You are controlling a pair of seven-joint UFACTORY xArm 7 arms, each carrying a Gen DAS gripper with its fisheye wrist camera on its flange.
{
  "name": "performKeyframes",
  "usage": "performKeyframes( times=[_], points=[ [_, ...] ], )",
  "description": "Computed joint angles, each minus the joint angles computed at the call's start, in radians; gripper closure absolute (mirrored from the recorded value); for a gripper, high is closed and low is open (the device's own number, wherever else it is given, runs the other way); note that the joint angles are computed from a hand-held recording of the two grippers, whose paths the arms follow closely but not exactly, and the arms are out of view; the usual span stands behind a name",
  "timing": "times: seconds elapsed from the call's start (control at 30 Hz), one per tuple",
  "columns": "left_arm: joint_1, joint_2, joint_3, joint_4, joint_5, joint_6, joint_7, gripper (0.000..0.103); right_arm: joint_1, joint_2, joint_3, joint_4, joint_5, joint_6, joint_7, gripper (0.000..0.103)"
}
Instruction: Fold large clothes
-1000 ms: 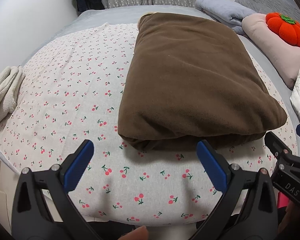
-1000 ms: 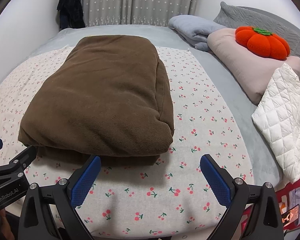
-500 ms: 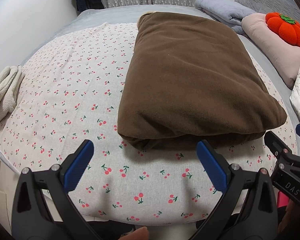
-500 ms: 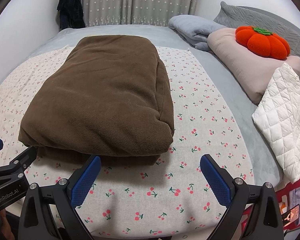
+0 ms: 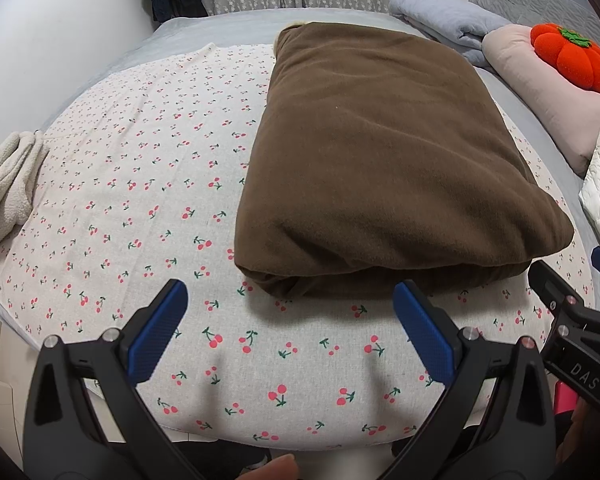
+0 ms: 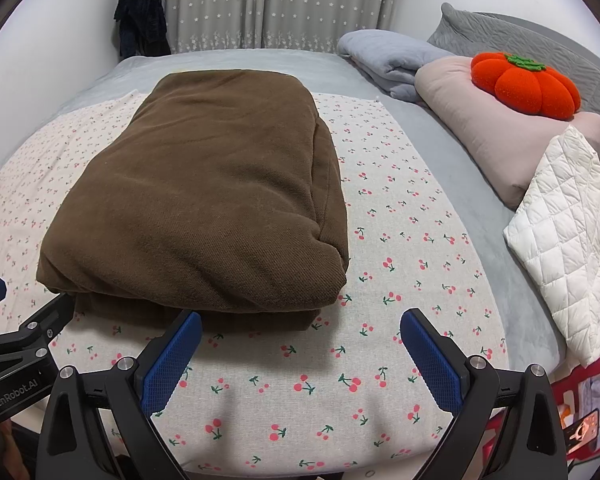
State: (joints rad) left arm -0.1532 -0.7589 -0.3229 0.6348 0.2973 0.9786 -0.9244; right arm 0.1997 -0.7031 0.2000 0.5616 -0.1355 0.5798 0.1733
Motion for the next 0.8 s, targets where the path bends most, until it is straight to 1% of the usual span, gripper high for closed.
performKeyframes(
  times=[0.8],
  points=[
    [-0.002,0.001,0.002,0.001,0.001,0.001,-0.001,0.001,0.001,-0.002,-0.005,-0.003,0.001,0.001,-0.007,0.002]
  ],
)
